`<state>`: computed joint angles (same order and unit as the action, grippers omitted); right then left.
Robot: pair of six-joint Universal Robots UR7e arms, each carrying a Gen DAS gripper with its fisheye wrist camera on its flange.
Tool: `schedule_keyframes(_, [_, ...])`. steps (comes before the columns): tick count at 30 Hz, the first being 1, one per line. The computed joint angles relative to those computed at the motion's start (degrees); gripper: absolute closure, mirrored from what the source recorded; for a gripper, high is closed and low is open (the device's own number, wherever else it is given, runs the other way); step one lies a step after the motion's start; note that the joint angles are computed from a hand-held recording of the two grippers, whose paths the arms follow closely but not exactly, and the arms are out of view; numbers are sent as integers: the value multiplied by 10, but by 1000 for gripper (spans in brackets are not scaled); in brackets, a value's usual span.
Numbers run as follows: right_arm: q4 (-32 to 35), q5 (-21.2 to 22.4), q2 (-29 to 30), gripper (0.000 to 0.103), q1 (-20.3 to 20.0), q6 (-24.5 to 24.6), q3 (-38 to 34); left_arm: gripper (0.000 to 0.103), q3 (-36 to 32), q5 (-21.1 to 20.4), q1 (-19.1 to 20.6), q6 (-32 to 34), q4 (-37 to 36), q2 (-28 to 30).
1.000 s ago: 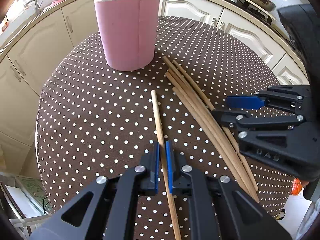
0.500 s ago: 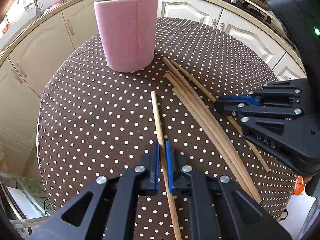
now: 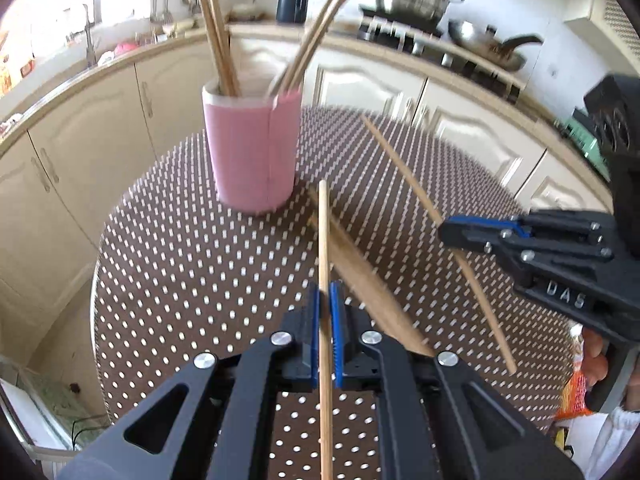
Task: Organize utensils
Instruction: 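Lift the chopstick with the right gripper and carry it over the pink cup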
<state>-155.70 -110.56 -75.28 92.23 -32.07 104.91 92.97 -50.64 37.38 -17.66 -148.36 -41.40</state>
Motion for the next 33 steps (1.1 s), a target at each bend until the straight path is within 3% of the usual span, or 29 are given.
schedule_keyframes(8, [-34, 48, -40, 97, 9, -16, 28, 97, 42, 39, -33, 64, -153, -14])
schedule_keyframes(18, [-82, 93, -32, 97, 22, -20, 16, 97, 16, 67, -43, 165, -331, 22])
schedule_keyframes(33, [-168, 148, 44, 97, 30, -22, -69, 97, -140, 11, -2, 330, -561, 115])
